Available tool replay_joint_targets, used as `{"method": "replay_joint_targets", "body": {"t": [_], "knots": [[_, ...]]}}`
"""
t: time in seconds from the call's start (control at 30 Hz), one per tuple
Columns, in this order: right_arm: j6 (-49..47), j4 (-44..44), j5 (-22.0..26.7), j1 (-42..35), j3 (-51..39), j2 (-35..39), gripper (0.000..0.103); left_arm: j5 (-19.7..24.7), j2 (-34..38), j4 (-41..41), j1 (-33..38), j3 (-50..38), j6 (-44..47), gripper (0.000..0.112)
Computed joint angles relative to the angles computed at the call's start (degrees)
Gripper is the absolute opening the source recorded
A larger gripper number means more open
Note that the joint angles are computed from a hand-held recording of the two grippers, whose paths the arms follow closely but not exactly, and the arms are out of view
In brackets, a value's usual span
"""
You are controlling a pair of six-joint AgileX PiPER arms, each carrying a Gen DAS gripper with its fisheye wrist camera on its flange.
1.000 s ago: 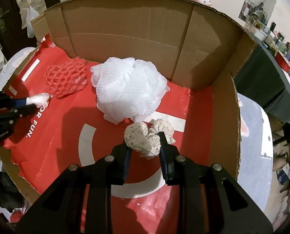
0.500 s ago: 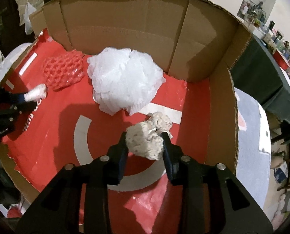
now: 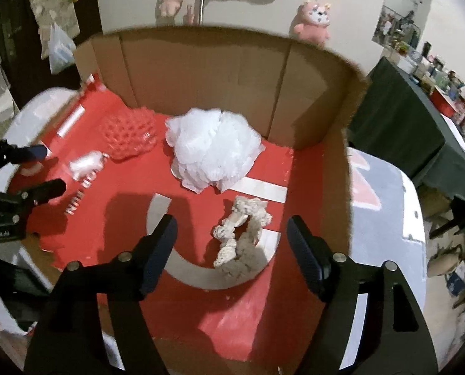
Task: Organize soft objects
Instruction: 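Open the right tool to drop the scrunchie while the left tool releases the white toy, then withdraw both tools from the box back toward the table items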
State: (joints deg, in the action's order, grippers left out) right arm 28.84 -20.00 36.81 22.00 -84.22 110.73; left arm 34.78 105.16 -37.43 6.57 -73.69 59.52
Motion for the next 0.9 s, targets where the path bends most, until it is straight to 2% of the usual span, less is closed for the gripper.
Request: {"method": "replay_joint_targets", "body": {"t": [0.17,0.33,0.43,0.53,0.63,0.83,0.9], "knots": [[9.30,-5.60,-4.13,2.06,9.76,-10.22,0.072,1.31,-9.04,-16.09,5.03,9.14,16.04,0.094],[26.56,-20.41,-5.73,7.79,19.44,-20.59,0.072,2.78,-18.10,-29.36,9.31,18.55,30.26,0.102],[37.80,-29.78,-4.38,13.12,24.91,-26.82,0.072,6.08,-24.61,-36.12,13.44,25.10,38.46,0.103],[49.59,-39.69,0.92,20.11,29.20,-31.02,0.073,11.00,-30.74,-39.66,18.60,31.04,43.05,0.103],[61.48,-47.03,7.44,28.56,34.19,-35.10,0.080,16.03,-34.80,-40.48,23.54,34.93,46.22,0.103],[73.64,-52.28,24.02,45.11,38.76,-34.84,0.080,27.69,-41.49,-39.88,36.13,43.11,51.40,0.103],[76.70,-52.47,26.95,48.74,39.98,-34.11,0.081,30.12,-42.11,-39.13,38.93,45.34,53.03,0.103]]}}
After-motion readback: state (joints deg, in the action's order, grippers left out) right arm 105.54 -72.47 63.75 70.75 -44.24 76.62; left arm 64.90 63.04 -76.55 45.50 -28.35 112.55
